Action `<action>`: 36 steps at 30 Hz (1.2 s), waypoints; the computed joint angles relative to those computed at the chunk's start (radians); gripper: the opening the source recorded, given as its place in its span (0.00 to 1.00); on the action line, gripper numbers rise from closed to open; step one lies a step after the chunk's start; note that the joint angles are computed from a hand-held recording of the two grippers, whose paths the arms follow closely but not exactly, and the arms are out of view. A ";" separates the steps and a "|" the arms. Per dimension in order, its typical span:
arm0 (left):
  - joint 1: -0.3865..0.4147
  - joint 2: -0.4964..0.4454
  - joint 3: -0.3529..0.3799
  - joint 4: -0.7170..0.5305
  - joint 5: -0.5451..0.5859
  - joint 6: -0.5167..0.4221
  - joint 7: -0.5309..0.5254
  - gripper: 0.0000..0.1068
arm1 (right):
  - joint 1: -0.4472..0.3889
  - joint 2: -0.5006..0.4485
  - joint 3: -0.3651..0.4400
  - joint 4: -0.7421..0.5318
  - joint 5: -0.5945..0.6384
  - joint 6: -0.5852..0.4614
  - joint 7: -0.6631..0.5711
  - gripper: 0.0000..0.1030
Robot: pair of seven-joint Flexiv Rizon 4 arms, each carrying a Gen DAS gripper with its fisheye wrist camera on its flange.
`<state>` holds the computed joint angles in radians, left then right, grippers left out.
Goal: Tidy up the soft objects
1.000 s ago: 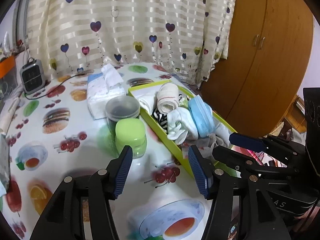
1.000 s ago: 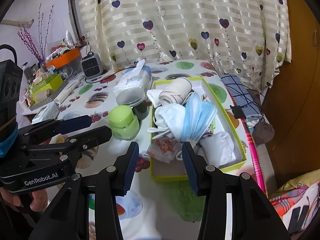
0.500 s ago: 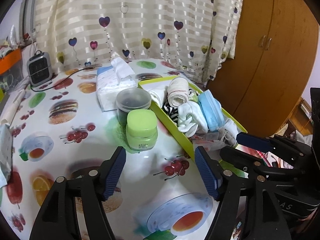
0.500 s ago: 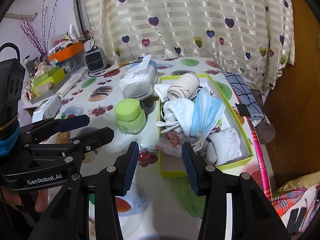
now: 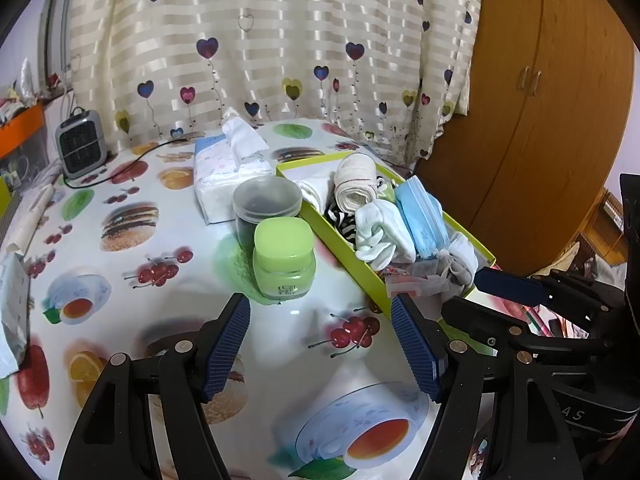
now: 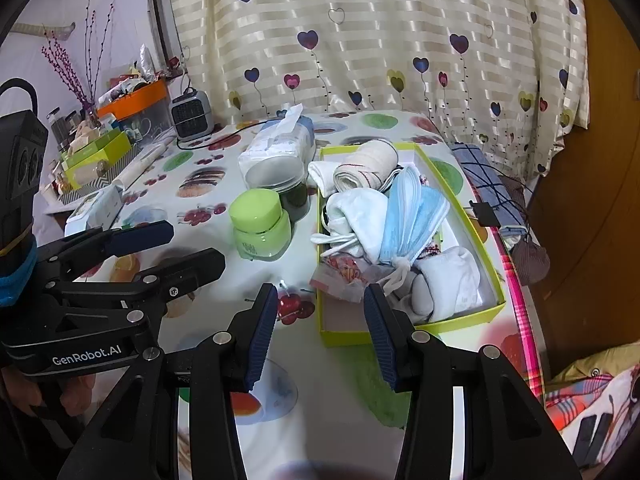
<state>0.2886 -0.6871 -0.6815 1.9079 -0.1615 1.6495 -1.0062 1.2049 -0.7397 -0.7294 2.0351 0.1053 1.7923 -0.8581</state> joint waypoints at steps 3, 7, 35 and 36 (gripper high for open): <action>-0.004 0.001 0.005 0.000 0.003 0.003 -0.001 0.68 | -0.001 0.000 0.001 0.001 0.001 0.001 -0.001 0.45; -0.003 0.002 0.003 0.003 0.001 0.000 -0.004 0.68 | -0.001 0.000 0.001 -0.001 0.001 0.000 -0.001 0.45; -0.020 -0.008 0.024 0.000 0.001 -0.001 -0.007 0.68 | -0.017 -0.006 0.023 0.004 0.008 0.005 -0.005 0.45; -0.022 -0.007 0.025 -0.001 0.000 -0.002 -0.008 0.68 | -0.021 -0.006 0.025 0.001 0.006 0.003 -0.005 0.45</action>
<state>0.2669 -0.6939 -0.6568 1.9067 -0.1610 1.6479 -1.0142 1.1835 -0.7457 -0.7039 2.0359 0.1110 1.7952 -0.8627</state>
